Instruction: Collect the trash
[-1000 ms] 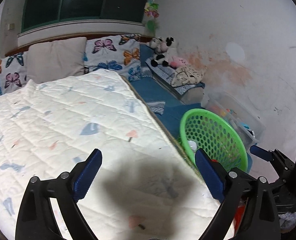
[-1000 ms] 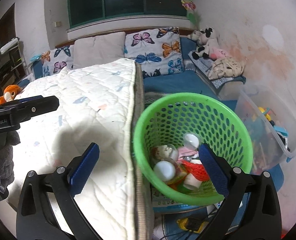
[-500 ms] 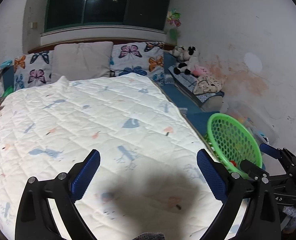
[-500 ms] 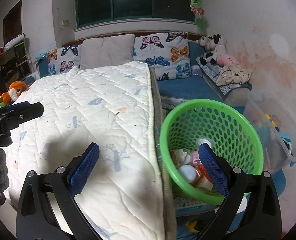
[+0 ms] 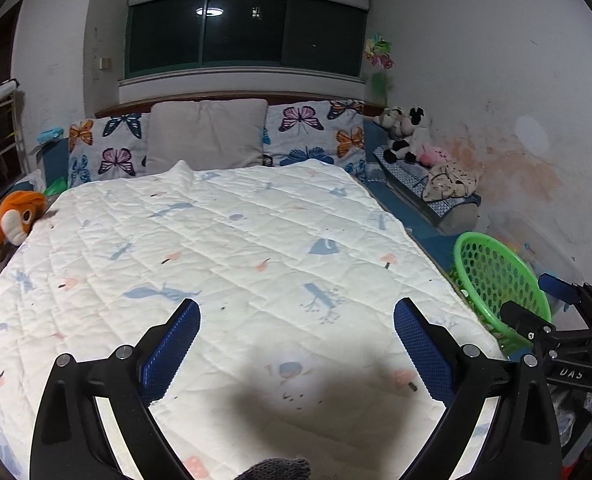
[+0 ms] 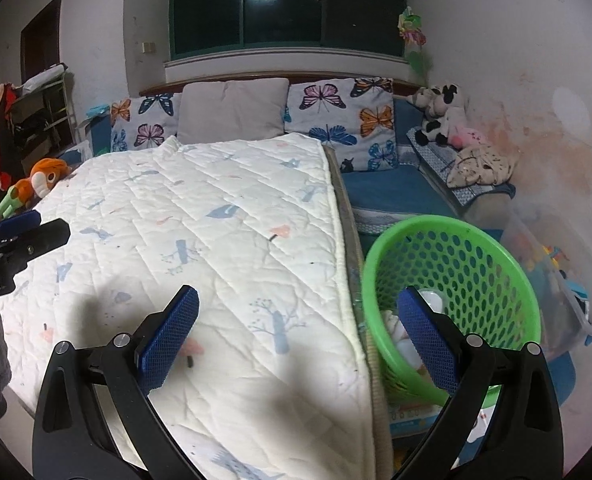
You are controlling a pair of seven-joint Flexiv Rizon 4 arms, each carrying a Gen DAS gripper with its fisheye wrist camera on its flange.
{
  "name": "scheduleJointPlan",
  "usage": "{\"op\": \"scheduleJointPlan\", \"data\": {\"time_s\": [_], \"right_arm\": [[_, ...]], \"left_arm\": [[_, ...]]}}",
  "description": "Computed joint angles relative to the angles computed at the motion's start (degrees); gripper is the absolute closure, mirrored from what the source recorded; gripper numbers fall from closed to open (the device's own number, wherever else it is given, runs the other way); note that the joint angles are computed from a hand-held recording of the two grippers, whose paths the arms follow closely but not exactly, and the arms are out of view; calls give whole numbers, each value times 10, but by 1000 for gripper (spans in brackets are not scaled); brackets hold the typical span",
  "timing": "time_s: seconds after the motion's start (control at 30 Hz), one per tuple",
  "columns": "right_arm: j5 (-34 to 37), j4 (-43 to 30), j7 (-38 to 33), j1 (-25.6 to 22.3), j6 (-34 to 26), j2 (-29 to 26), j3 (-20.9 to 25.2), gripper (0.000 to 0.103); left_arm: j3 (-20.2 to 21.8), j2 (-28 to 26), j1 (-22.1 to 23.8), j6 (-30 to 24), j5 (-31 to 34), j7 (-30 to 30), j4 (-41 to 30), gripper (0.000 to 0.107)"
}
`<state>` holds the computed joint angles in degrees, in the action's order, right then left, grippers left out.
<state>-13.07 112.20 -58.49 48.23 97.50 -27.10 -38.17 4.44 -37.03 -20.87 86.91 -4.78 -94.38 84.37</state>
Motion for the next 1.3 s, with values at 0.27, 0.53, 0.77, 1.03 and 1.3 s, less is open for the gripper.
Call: {"op": "scheduleJointPlan", "data": {"time_s": [0.27,0.53,0.77,1.03,1.3], "right_arm": [[6,5,6,21,3,0,-14,4],[16,8,1,29,9,3,-13,4],[23,6,-6,38,8,3,-19,4],[17,1,-6,28,5,4,-5,4],[12,1,-5,23,6,3,2,4]], "left_arm": [[47,15,-25,17,19,-27,32,13],[95,18,-54,20,39,-63,41,13],[104,24,-58,28,52,-77,50,13],[116,28,-67,39,56,-85,59,13],[140,25,-83,42,57,-94,59,13]]}}
